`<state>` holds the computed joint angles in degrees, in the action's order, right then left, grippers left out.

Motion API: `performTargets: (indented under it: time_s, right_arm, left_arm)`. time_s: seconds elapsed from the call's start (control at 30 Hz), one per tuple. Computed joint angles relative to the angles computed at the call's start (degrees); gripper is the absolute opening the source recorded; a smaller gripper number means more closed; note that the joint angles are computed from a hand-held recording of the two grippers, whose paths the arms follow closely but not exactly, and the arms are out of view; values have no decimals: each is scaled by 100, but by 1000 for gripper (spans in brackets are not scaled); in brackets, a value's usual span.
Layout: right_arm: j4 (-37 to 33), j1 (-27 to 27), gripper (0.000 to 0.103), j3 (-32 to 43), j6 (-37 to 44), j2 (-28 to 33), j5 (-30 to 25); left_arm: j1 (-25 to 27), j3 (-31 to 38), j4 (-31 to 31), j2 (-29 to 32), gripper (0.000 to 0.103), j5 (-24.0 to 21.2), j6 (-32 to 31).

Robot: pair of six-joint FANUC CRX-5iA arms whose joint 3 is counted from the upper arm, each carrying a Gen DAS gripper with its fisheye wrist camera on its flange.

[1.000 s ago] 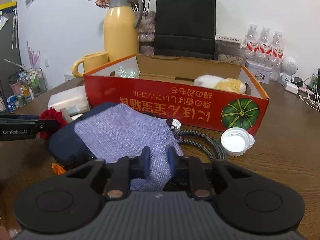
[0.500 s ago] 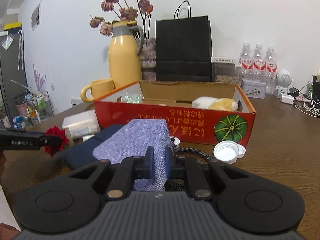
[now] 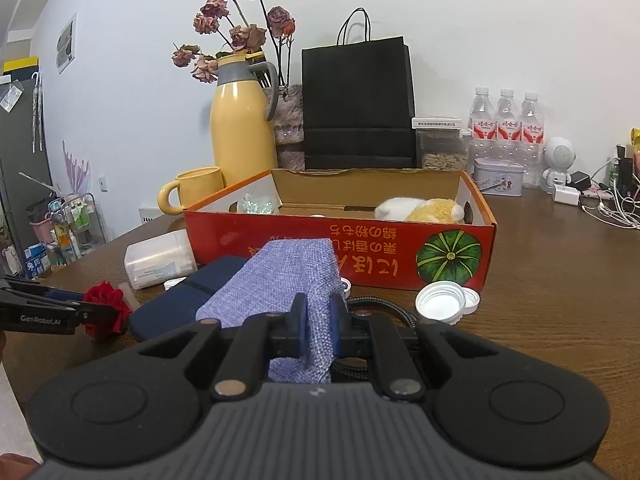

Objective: Organize objects
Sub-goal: 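Grasp the red rose with left tool while right tool grasps the purple cloth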

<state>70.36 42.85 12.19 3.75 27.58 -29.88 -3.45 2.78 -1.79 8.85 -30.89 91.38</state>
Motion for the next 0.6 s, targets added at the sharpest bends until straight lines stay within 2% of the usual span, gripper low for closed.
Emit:
performTargets:
  time_s: [0.13, 0.27, 0.37, 0.6]
  right_arm:
    - [61, -13, 12, -47, -94, -29, 14]
    - [138, -25, 12, -88, -181, -53, 50]
    - [196, -39, 12, -131, -252, -76, 90]
    - [279, -57, 12, -192, -368, -110, 124]
  left_arm:
    - [4, 77, -125, -57, 35, -219, -85]
    - [81, 223, 24, -14, 35, -619, -380]
    - [202, 353, 406, 87, 35, -966, -746]
    - [378, 464, 1164, 163, 32, -1410, -1294]
